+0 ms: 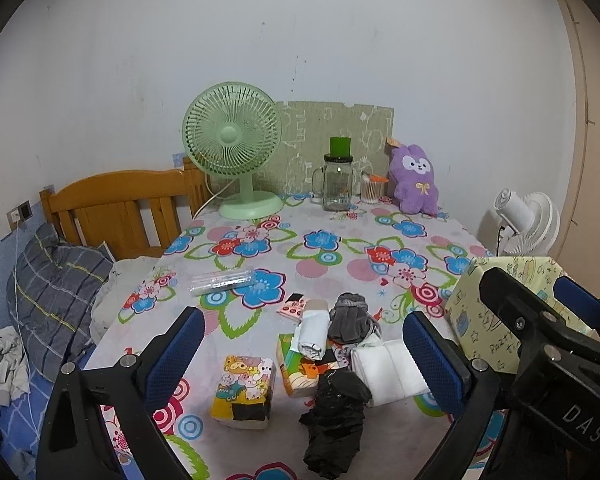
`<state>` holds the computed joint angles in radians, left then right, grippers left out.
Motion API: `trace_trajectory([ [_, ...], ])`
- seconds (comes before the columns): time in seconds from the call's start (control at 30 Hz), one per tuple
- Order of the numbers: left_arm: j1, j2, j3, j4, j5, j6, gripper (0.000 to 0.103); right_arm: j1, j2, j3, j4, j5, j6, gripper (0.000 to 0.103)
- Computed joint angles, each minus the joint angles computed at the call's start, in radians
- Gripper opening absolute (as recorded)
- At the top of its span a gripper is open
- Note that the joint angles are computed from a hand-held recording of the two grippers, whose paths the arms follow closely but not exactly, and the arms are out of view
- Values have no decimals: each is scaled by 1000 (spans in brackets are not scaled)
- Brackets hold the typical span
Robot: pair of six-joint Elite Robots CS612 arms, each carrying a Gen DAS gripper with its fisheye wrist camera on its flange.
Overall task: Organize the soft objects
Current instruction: 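Grasp the yellow cartoon tissue pack with the left tool while the right tool grasps the black plastic bundle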
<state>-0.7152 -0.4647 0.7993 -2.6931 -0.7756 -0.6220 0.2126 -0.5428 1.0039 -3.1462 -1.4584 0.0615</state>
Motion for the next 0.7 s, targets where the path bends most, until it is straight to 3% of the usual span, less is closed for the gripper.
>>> trace_trajectory([
  [0.7,34,-20,69,114,-94,-101,96,36,50,-55,119,23,-41,94],
])
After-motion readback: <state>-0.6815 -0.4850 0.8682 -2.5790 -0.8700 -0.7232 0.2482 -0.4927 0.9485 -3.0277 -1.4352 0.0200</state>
